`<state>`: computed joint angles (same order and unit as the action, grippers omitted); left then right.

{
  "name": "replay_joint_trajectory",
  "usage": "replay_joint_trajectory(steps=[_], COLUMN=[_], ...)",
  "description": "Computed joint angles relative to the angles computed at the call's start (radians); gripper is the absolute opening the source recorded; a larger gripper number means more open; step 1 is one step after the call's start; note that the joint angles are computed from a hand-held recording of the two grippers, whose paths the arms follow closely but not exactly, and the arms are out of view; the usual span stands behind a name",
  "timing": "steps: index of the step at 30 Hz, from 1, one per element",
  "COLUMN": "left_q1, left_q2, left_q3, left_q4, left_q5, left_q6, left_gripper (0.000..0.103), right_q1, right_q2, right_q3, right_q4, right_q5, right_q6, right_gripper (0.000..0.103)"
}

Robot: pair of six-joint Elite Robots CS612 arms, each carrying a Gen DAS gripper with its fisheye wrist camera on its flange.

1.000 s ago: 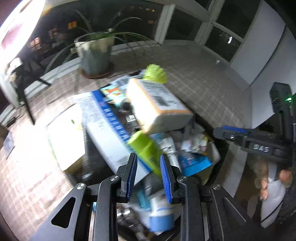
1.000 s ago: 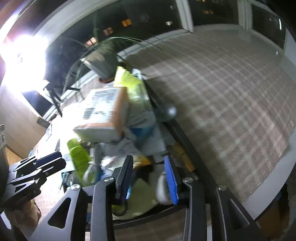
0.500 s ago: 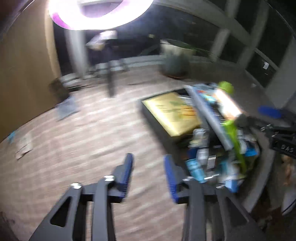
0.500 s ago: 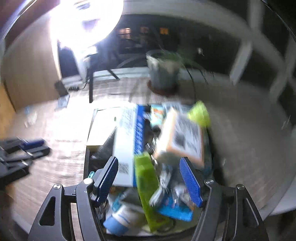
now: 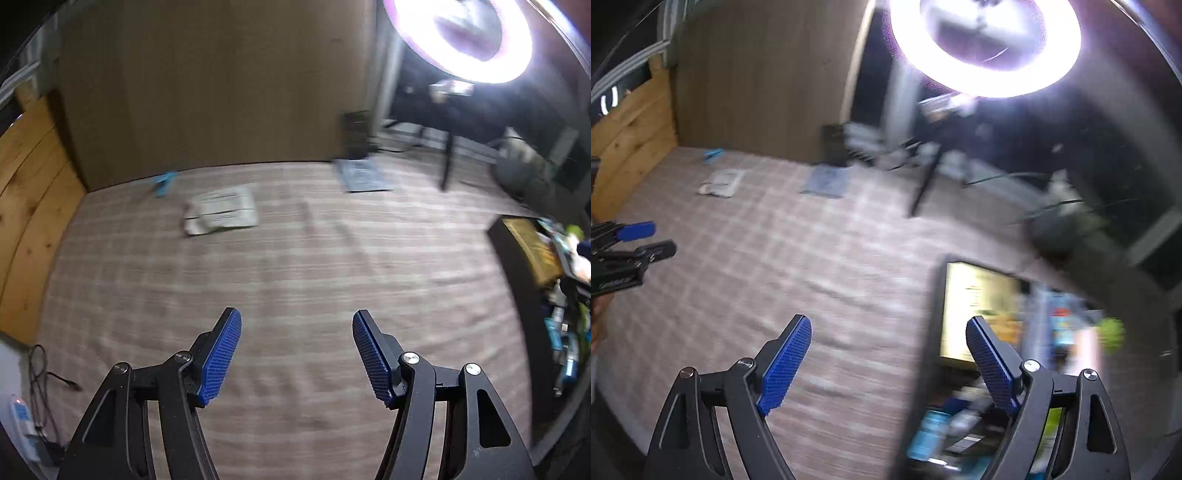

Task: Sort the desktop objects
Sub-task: 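Move both tools back over the white paper packet, then grasp the white paper packet edge with the left tool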

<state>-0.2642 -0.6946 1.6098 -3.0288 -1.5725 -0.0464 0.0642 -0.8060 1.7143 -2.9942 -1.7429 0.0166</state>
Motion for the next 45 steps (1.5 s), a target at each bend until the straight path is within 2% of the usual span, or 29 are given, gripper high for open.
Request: replay_joint_trajectory(steps=[5, 6, 8, 10, 15, 17, 21, 29, 35, 38, 39, 40, 41, 42, 44, 45], left_q1=[0.056, 0.068, 0.087, 0.101, 0.12, 0.125, 0.134, 0.139, 0.134, 0.134, 0.133, 0.132, 0.13, 0.129, 0.128, 0.126], left_q2=[0.06, 0.079, 0.112, 0.146, 0.212, 0.233, 0.274, 0.332, 0.349, 0.353, 0.352, 0.352, 0.349, 0.348, 0.346, 0.342], left_q3=[-0.122, -0.158, -0.22, -0.284, -0.401, -0.437, -0.509, -0.601, -0.616, -0.616, -0.612, -0.611, -0.604, -0.601, -0.596, -0.588], left_q4=[0.114, 0.14, 0.184, 0.24, 0.315, 0.331, 0.352, 0.4, 0.39, 0.38, 0.369, 0.37, 0.361, 0.36, 0.36, 0.359], left_q5=[-0.018, -0.03, -0.066, -0.081, -0.134, -0.137, -0.148, -0.171, -0.192, -0.231, -0.235, -0.242, -0.24, -0.247, -0.26, -0.264], left_q6=[-0.012, -0.026, -0.023, -0.032, -0.022, -0.017, -0.016, 0.003, 0.029, 0.033, 0.034, 0.034, 0.027, 0.027, 0.022, 0.016], left_gripper=[0.068, 0.068, 0.068, 0.068, 0.068, 0.068, 0.068, 0.068, 0.067, 0.066, 0.064, 0.054, 0.05, 0.047, 0.033, 0.031], right_q1=[0.012, 0.008, 0.004, 0.009, 0.034, 0.037, 0.044, 0.05, 0.048, 0.054, 0.058, 0.06, 0.06, 0.06, 0.06, 0.06], right_q2=[0.06, 0.076, 0.103, 0.14, 0.249, 0.287, 0.394, 0.561, 0.648, 0.661, 0.665, 0.666, 0.667, 0.667, 0.66, 0.654], right_q3=[-0.116, -0.15, -0.201, -0.274, -0.479, -0.547, -0.745, -1.036, -1.182, -1.201, -1.21, -1.212, -1.214, -1.213, -1.196, -1.18], right_q4=[0.1, 0.128, 0.165, 0.21, 0.33, 0.369, 0.506, 0.701, 0.792, 0.789, 0.791, 0.792, 0.792, 0.806, 0.8, 0.798], right_q5=[0.081, 0.134, 0.196, 0.239, 0.309, 0.339, 0.408, 0.489, 0.555, 0.552, 0.542, 0.538, 0.548, 0.566, 0.573, 0.578], right_q6=[0.08, 0.1, 0.116, 0.132, 0.132, 0.142, 0.176, 0.221, 0.262, 0.259, 0.25, 0.247, 0.244, 0.24, 0.239, 0.239], right_gripper=[0.083, 0.083, 0.083, 0.083, 0.082, 0.078, 0.047, 0.046, 0.041, 0.039, 0.039, 0.038, 0.028, 0.024, 0.009, 0.005])
